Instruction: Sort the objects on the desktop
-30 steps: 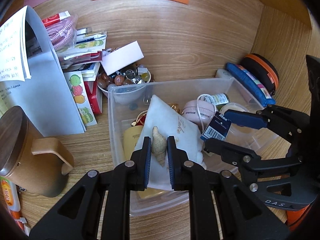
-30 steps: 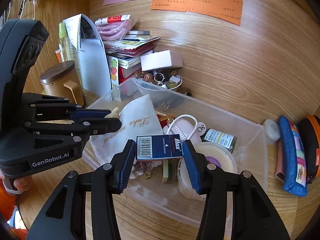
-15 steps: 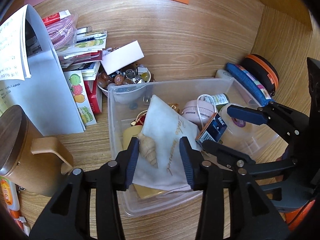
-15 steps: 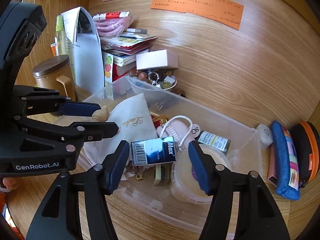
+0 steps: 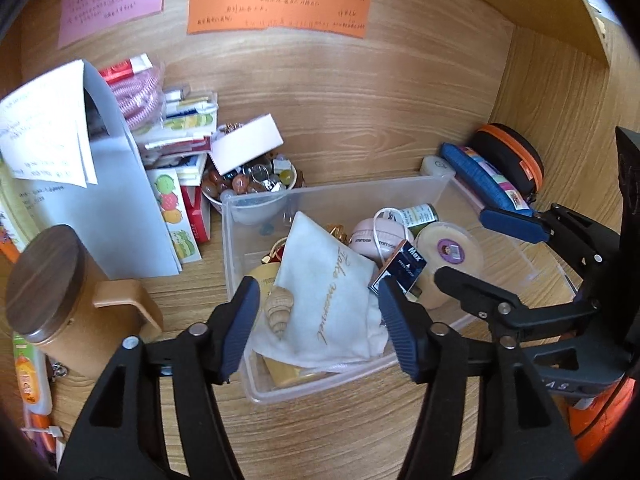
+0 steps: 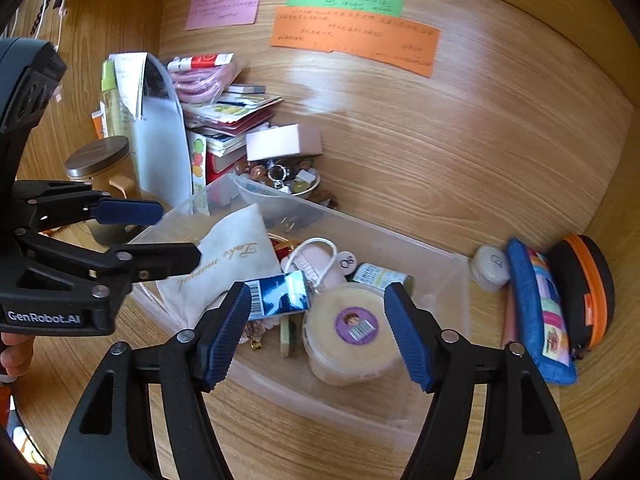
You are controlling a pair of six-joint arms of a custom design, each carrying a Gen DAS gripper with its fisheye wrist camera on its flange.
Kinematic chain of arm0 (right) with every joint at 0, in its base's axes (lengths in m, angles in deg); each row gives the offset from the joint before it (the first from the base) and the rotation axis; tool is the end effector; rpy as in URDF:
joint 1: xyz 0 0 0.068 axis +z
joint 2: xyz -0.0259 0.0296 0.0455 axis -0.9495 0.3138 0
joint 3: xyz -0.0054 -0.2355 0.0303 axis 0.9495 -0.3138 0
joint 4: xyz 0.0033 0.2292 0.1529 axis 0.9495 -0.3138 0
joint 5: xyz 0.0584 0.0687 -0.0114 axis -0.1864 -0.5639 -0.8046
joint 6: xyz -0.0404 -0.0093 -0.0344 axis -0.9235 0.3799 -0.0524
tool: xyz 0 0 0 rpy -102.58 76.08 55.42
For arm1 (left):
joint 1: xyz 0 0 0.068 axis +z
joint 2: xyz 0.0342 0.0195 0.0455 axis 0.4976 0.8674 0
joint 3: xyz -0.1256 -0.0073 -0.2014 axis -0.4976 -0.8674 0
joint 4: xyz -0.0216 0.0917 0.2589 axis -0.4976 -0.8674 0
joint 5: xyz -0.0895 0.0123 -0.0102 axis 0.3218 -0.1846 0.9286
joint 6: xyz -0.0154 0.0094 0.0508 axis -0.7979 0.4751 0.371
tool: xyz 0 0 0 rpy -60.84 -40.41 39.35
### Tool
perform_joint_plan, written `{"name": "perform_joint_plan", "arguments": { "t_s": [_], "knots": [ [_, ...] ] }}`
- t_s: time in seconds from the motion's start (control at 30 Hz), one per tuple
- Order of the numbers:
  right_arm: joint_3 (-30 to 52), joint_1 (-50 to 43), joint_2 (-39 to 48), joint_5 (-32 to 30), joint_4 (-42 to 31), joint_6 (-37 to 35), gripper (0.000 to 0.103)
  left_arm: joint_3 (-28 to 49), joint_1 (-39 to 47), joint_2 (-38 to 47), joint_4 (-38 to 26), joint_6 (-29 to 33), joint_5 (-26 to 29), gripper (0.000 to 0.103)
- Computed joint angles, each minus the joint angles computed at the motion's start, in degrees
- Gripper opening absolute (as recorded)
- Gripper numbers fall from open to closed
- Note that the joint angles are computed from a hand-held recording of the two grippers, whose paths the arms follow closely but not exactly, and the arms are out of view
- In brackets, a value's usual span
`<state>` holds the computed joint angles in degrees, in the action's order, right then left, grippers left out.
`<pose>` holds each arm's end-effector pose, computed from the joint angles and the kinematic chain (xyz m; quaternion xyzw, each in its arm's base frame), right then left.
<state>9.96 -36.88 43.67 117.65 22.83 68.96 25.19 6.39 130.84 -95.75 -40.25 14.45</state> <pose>0.1876 0.1071 0.2204 -0.0213 0.8993 -0.0756 0.4301 0.2557 -0.1201 0.2428 0.2705 0.8714 -0.1700 0.3722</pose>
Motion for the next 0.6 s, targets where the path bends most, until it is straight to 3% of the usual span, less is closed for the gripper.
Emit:
{"name": "perform_joint_plan", "arguments": {
  "t_s": [0.27,0.4,0.6],
  "knots": [
    [-0.93,3.97,-7.23,4.98,-7.52,6.12,0.077,-2.77,-1.95,-7.10,-1.32,-0.77,-3.22,0.077],
    [-0.97,6.98,-10.41,8.66,-11.75,9.83,0.082,-4.25,-3.43,-11.01,-2.19,-1.89,-5.96,0.092],
    [-0.17,13.44,-14.51,14.65,-21.23,19.41,0.086,-5.82,-4.31,-16.31,-4.79,-4.83,-7.91,0.095]
  ]
}}
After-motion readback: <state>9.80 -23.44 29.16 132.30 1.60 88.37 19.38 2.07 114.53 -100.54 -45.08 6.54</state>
